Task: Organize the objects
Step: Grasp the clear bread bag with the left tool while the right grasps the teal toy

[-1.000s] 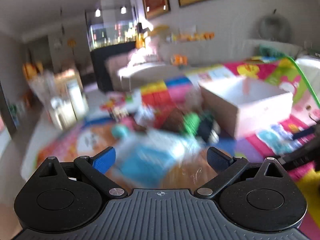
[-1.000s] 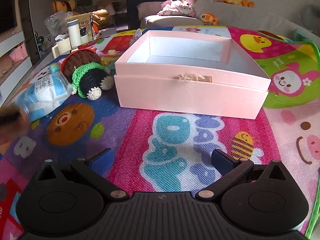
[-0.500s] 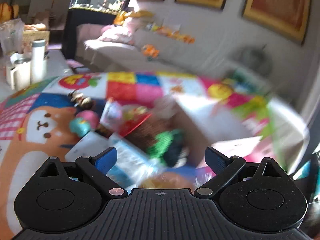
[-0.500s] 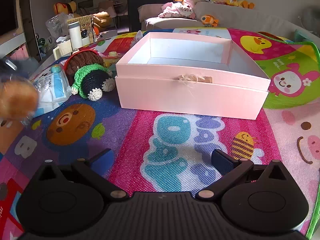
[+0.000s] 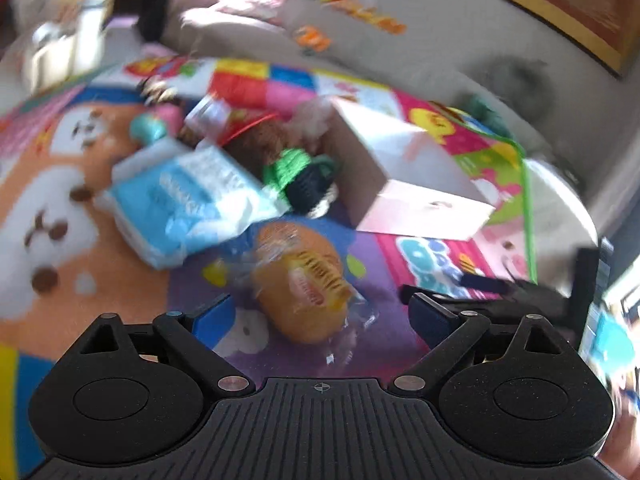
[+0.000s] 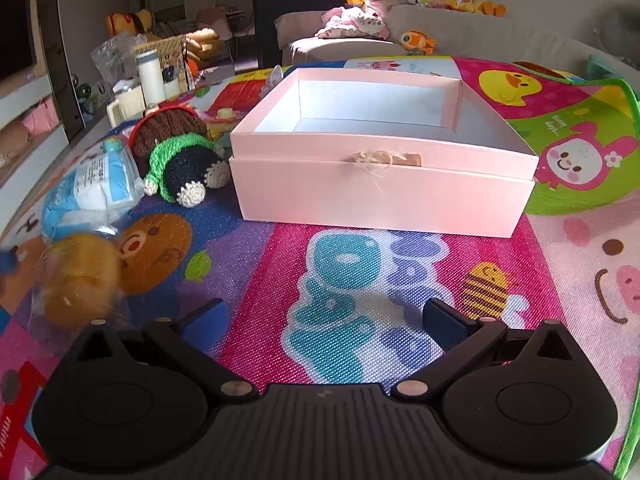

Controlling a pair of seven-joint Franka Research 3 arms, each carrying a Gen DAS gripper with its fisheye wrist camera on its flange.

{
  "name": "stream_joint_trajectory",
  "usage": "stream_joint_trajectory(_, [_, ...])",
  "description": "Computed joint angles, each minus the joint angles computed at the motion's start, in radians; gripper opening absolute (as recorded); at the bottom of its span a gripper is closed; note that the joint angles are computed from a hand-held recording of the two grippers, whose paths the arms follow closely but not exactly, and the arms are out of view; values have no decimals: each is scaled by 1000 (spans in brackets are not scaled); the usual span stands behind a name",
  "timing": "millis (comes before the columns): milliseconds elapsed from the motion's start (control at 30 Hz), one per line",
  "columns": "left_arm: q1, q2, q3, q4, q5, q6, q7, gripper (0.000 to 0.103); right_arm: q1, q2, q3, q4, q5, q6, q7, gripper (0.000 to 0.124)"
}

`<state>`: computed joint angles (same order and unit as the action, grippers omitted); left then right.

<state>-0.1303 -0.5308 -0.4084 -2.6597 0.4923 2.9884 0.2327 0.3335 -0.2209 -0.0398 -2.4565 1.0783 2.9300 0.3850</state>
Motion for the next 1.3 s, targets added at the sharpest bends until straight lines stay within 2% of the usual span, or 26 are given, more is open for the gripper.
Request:
stream_joint_trajectory(67, [76, 27, -71, 39, 28, -30, -67, 94, 2, -4, -13, 4, 34, -17, -13, 103])
stream_joint_trajectory(167, [146, 104, -127, 120, 97, -61, -146, 94, -7, -2, -15, 12, 59, -33, -17, 103])
stream_joint_trajectory(267, [126, 212, -127, 219, 155, -167, -115, 92, -12, 1, -3, 12, 67, -18, -16, 103])
stream_joint_trajectory(333, [86, 264, -112, 260, 168, -241, -63, 83, -12, -1, -1, 8, 77, -6, -14, 103])
stream_joint_trajectory(367, [88, 273, -126, 272, 221, -275, -82, 82, -13, 0, -2, 9, 82, -6, -12, 103])
stream_joint_trajectory(400, [87, 271, -140, 278, 276, -312, -103, 63, -14, 0, -3, 11, 86, -9, -10, 103])
stream_joint_trajectory(433, [73, 262, -132, 271, 286, -327, -101, 60, -15, 1, -4, 13, 88, -11, -10, 103])
stream_joint_trajectory(533, [24, 160, -59, 172, 294, -219, -136, 60, -18, 2, 4, 11, 78, -2, -2, 103])
stream_joint_trajectory(567, [5, 116, -40, 138, 307, -206, -143, 60, -19, 3, 9, 9, 65, 4, 5, 103])
stream_joint_trajectory(700, [-41, -91, -14, 21, 297, -291, -136, 59, 11, -18, 13, 5, 60, -7, -47, 103])
stream_joint_trajectory(800, [-43, -229, -3, -53, 266, -361, -152, 59, 26, -31, 29, 38, -22, -123, -10, 103])
stream_joint_trajectory(867, [-33, -300, 8, -95, 249, -376, -174, 59, 31, -14, 45, 91, -74, -210, 61, 103])
stream_joint_trajectory(933, [-21, -359, 21, -135, 240, -367, -185, 59, 42, 19, 72, 150, -106, -246, 142, 103])
stream_joint_trajectory(1033, [-3, -417, 46, -187, 237, -317, -169, 59, 79, 77, 113, 217, -99, -156, 111, 103])
stream_joint_trajectory(1100, [20, -439, 62, -220, 232, -264, -156, 59, 89, 140, 140, 285, -162, -107, 155, 102])
stream_joint_trajectory(1233, [90, -457, 64, -274, 208, -156, -156, 59, 98, 285, 178, 467, -360, -141, 334, 80])
stream_joint_trajectory(1300, [112, -460, 65, -297, 184, -117, -154, 59, 111, 357, 193, 550, -442, -154, 409, 78])
